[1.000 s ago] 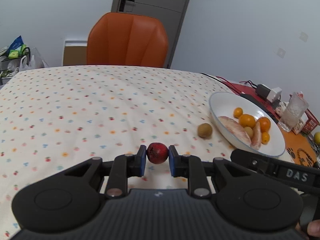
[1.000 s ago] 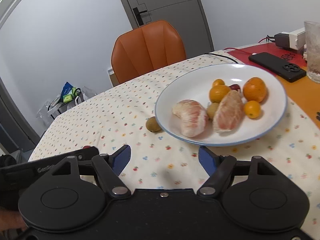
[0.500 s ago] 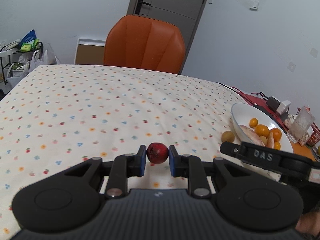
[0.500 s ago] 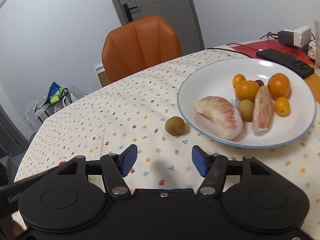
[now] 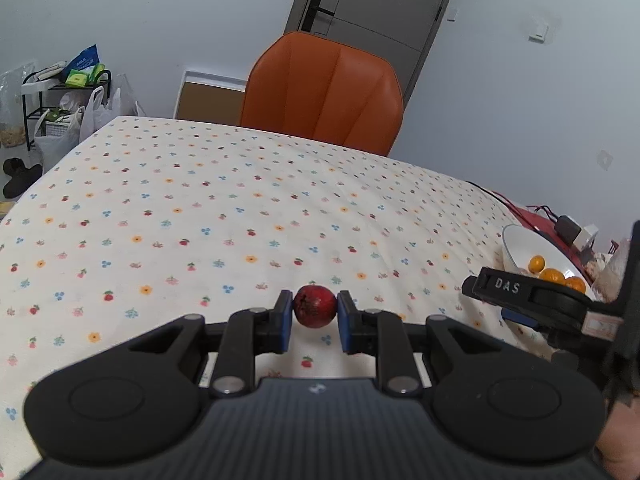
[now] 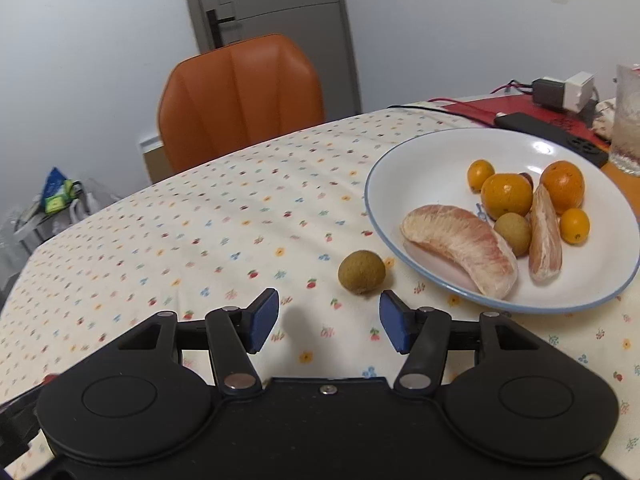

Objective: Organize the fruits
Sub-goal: 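Lift the red plum with the left tool while the right tool grasps the brown kiwi, then carry the red plum and brown kiwi over the white plate with both tools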

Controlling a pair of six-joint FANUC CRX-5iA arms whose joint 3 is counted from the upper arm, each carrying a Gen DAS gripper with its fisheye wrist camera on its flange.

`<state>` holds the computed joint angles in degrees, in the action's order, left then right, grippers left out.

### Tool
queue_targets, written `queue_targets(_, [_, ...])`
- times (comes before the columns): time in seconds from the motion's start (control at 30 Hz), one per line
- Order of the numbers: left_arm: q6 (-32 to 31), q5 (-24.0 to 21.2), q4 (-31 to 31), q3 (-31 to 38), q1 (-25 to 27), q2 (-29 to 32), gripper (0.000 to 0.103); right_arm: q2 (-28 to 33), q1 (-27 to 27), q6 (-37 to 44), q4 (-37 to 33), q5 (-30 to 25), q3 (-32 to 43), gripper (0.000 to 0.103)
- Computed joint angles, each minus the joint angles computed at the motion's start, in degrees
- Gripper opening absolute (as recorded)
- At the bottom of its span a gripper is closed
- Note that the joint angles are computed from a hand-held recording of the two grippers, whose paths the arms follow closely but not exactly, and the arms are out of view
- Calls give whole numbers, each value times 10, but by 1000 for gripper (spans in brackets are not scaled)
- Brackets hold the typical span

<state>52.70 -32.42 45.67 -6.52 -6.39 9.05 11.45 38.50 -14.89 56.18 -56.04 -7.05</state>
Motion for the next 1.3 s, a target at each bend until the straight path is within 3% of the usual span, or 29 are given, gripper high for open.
queue_targets(0.23, [-26, -16, 23, -3, 9, 8, 22, 49, 1, 3, -17, -76, 65, 51])
queue_targets(0.4, [0, -19, 2, 8, 15, 17, 22, 62, 1, 13, -9, -81, 74, 50])
queue_targets(0.5, [-2, -14, 9, 2, 17, 15, 22, 66, 2, 13, -6, -92, 77, 35])
queue_targets(0.53, [-1, -14, 8, 3, 17, 15, 22, 63, 0, 8, -6, -90, 73, 25])
queue_targets(0.57, [1, -14, 7, 3, 17, 14, 22, 57, -2, 4, -3, -81, 65, 24])
queue_targets(1.3, [12, -2, -2, -5, -7, -20, 21, -56, 11, -3, 43, 25, -51, 24])
